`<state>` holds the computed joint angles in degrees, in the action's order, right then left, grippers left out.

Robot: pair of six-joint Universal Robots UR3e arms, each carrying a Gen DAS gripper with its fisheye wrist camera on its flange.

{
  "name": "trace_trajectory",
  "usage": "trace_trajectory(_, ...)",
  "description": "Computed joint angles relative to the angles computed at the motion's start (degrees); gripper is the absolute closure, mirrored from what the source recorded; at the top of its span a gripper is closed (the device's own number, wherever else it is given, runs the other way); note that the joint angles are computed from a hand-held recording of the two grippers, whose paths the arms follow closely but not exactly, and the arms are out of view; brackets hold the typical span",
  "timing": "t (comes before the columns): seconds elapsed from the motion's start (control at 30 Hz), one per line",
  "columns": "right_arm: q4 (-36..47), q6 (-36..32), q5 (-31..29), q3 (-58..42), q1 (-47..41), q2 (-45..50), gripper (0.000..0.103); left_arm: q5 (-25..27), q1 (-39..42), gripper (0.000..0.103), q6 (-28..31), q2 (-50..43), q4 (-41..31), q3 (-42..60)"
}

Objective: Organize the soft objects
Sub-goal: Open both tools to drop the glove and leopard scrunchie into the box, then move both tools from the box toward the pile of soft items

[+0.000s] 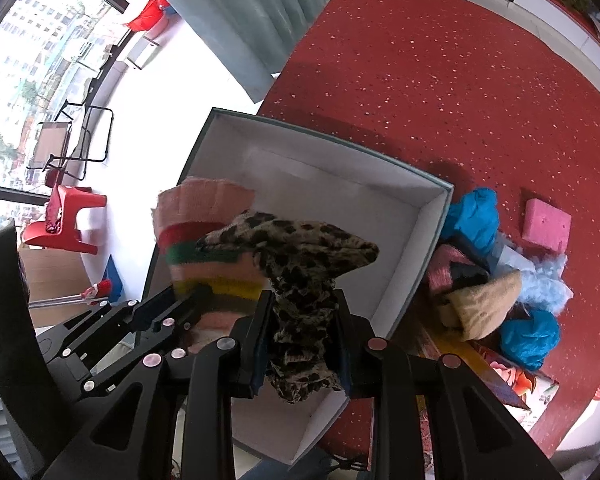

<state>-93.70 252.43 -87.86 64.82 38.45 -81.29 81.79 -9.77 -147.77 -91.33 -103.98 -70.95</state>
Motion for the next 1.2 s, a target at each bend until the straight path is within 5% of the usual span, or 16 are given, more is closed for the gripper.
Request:
trace_trajectory(0.03,-0.4,-0.1,0.1,0.3,0.0,-0.2,0.066,-0.2,0.2,0.059,-0.1,-0.1,-0.3,0.3)
trace_trajectory(0.07,-0.9,-0.1,0.0,0.6,0.0,-0.4,0.05,-0.5,1.0,0.038,0.3,0.8,-0.7,-0.1)
trace_trajectory(0.1,-1.2,-0.2,-0.2,0.8,0.0,-0.6,0.036,-0.9,1.3,0.028,0.4,0.9,-1.1,0.1)
trace_trajectory(0.13,-1.3,-0.3,-0.6,0.8,0.1,-0.8,0.034,-1.3,1.8,0.017,0.4,1.1,-1.3,0.1)
trace_trajectory(0.23,0.0,-0.6,-1.1,-0.5,0.1,-0.6,0.032,-2.6,3.2,0.013,0.2,2.3,-1.2,-0.2)
trace_trajectory(0.33,0.2,0.2,-1.4,-0.6,0.1,-1.1,0.004,-2.5,3.9,0.002,-0.7,2.5,-1.2,-0.2)
trace_trajectory(0.8,6.4,15.4,-7.9,1.9,5.5,-15.0,0.004,-9.0,3.7,0.0,0.4,-3.6,-16.4,16.5)
trace_trajectory(1.03,15.2,35.3,-13.6,14.3,12.3,-32.2,0.004,-10.9,-6.1,0.0,-0.9,-9.3,-19.7,28.2)
trace_trajectory(1.2,19.7,40.1,-5.8,32.8,7.3,-49.2,0.004,-8.7,-15.1,0.0,-5.7,-14.5,-18.5,33.7)
